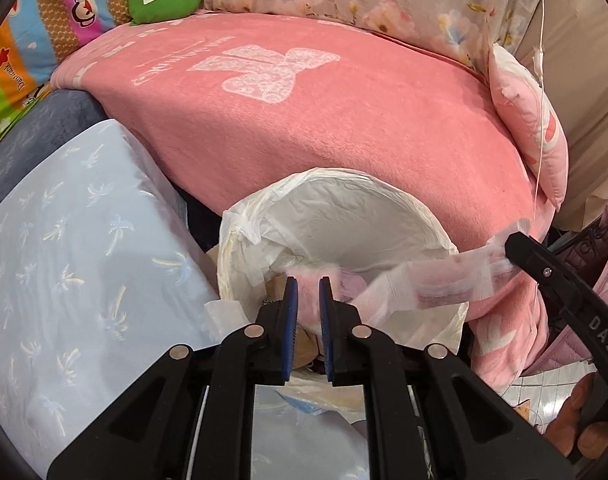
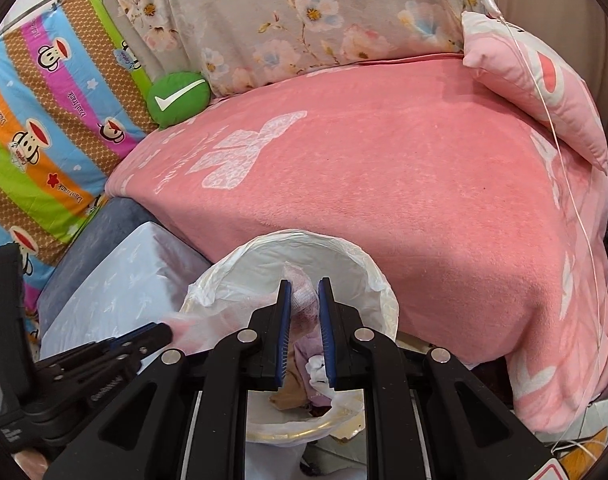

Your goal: Collect trash

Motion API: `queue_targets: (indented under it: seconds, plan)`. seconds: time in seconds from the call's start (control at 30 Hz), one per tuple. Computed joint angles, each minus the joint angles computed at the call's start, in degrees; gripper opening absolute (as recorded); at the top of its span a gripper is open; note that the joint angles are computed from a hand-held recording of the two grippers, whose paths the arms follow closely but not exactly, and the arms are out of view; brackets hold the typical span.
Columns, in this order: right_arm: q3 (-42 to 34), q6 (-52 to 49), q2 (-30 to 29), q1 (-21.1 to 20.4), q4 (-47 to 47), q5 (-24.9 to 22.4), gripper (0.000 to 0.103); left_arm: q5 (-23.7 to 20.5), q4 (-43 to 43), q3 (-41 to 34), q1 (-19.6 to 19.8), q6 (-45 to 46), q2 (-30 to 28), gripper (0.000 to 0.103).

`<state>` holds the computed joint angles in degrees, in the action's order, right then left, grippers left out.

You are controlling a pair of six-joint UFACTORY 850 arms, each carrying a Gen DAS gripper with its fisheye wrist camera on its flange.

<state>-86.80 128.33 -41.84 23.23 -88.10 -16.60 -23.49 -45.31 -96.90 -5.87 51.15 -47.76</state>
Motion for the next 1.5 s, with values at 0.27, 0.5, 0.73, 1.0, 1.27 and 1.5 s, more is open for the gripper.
queue_targets:
  seconds: [0.27,0.5,0.73,1.0,1.27,1.5]
  plan:
    - [-3.52,-3.99,-2.24,0.14,2.05,3.63,0.018,2.35,6.79,-1.04,-0.84,-7.71,-1.03,0.053]
    - [-5.24,-7.77,-3.24,0.24,4.67,5.79,0.023,4.40,8.40,0.24,-0.29,-9.41,-0.27,0.054]
    - [-5.52,-18.66,-3.33,0.67,14.47,6.18,0.030,6.25,7.00,2.17,0.27,-8.80,1.04,0.065]
    - [-4.69,-30.22,-2.63,1.48,23.97,4.47,0.031,9.53,5.99,5.70,0.55,-7.85,3.33,0.074]
    - [-2.86,-32.75,-1.06,3.40,22.93,-0.03,0.038,14.14,1.76,10.88,0.40,-1.99,6.73,0.083]
    - [0.01,-30.23,0.85,4.76,19.12,-2.53,0.040,17.91,-5.98,15.47,-0.03,6.73,9.58,0.089]
